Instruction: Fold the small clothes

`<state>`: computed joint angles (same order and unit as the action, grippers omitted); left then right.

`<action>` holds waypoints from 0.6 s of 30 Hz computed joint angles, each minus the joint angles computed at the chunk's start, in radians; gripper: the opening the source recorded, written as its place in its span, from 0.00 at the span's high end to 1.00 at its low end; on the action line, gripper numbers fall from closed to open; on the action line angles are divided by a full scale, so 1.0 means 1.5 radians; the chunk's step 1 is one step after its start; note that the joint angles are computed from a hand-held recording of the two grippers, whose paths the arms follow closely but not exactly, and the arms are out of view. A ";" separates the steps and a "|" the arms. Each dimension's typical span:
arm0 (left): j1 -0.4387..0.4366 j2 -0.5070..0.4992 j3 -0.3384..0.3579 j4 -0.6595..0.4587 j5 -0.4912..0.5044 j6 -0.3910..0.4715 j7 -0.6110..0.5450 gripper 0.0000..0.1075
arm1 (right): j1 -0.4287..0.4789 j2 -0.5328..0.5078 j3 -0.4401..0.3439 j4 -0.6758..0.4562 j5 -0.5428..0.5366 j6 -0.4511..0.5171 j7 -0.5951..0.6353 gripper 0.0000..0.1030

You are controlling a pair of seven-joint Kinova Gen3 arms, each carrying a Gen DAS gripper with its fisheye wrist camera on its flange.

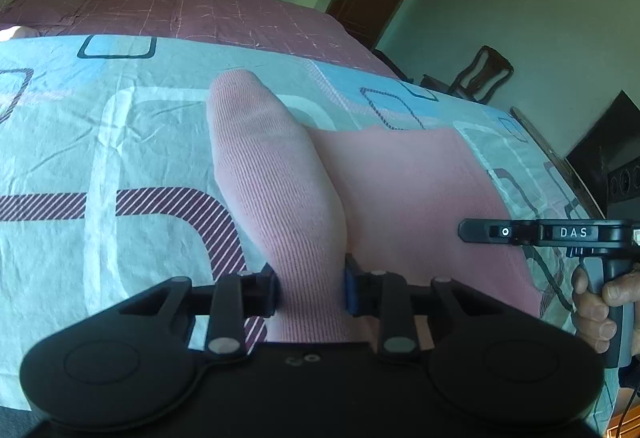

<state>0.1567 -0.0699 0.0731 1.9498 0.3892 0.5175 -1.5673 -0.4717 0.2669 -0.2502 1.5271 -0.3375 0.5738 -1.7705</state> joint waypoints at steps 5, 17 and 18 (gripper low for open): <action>-0.010 -0.049 -0.032 0.004 -0.010 0.041 -0.055 0.74 | -0.102 0.011 0.027 -0.052 0.112 0.017 -0.107 0.83; -0.073 -0.181 -0.177 0.051 -0.004 0.161 -0.213 0.74 | -0.253 0.143 0.032 -0.239 0.211 0.045 -0.226 0.83; -0.080 -0.188 -0.189 0.055 -0.002 0.170 -0.226 0.74 | -0.263 0.157 0.032 -0.259 0.213 0.052 -0.228 0.83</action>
